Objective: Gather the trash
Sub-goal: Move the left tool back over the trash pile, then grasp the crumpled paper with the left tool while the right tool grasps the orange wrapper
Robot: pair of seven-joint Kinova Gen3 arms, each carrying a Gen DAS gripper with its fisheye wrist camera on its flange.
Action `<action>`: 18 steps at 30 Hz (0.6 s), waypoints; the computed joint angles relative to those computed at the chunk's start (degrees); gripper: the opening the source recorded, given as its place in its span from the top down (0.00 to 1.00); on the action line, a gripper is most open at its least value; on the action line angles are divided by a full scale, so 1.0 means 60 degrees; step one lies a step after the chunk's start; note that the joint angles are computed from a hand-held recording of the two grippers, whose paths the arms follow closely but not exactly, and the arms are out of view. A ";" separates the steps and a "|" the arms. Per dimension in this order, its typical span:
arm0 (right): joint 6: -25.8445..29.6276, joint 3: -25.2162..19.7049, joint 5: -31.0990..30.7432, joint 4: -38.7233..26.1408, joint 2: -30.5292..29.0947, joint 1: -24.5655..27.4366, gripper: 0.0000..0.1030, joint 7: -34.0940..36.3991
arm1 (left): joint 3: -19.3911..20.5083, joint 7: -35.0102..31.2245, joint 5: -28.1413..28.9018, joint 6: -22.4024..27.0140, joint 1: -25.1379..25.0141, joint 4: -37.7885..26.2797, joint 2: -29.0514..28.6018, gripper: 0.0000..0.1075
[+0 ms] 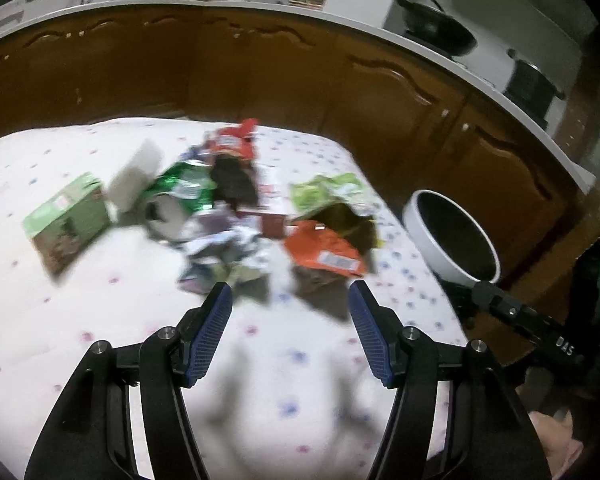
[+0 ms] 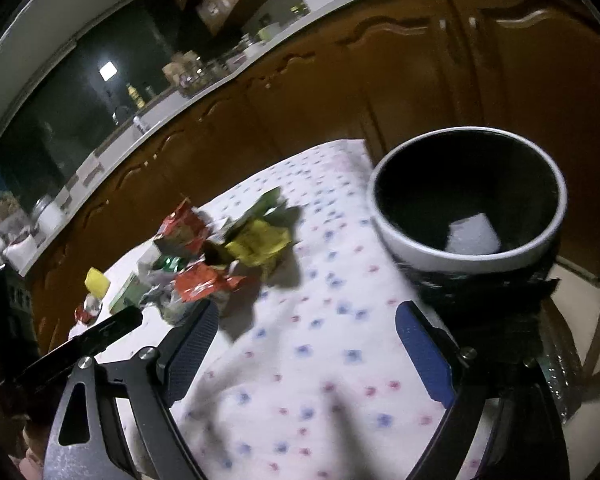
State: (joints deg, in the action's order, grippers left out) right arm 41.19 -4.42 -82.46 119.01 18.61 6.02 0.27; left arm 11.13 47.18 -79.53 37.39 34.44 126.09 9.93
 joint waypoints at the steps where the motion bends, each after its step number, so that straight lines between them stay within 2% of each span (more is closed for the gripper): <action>1: -0.0017 -0.0043 0.0014 0.0018 -0.0008 -0.0071 0.11 -0.0027 | -0.0028 0.0128 -0.0007 -0.0002 -0.0018 0.0123 -0.0065 0.43; 7: -0.0096 -0.0313 -0.0121 0.0023 0.0063 -0.0519 0.11 0.0025 | -0.0130 0.0682 -0.0177 -0.0293 -0.0479 0.0700 -0.0384 0.43; 9: -0.0112 -0.0375 -0.0249 0.0017 0.0129 -0.0679 0.12 -0.0020 | -0.0096 0.0506 -0.0050 -0.0431 -0.0788 0.0752 -0.0441 0.43; 13: -0.0299 -0.0481 -0.0259 -0.0135 0.0298 -0.1111 0.30 -0.0326 | -0.0300 0.0310 -0.0373 -0.1047 -0.1193 0.0806 -0.0451 0.43; 18: 0.0071 -0.0678 0.0247 -0.0815 0.0973 -0.1220 0.36 -0.1683 | -0.0597 0.0138 -0.0924 -0.1905 -0.1756 0.0695 -0.0187 0.43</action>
State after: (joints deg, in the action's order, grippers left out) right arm 41.62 -8.49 -80.98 114.13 24.45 -1.30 -9.83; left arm 7.55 48.01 -85.08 25.96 23.91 130.26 8.80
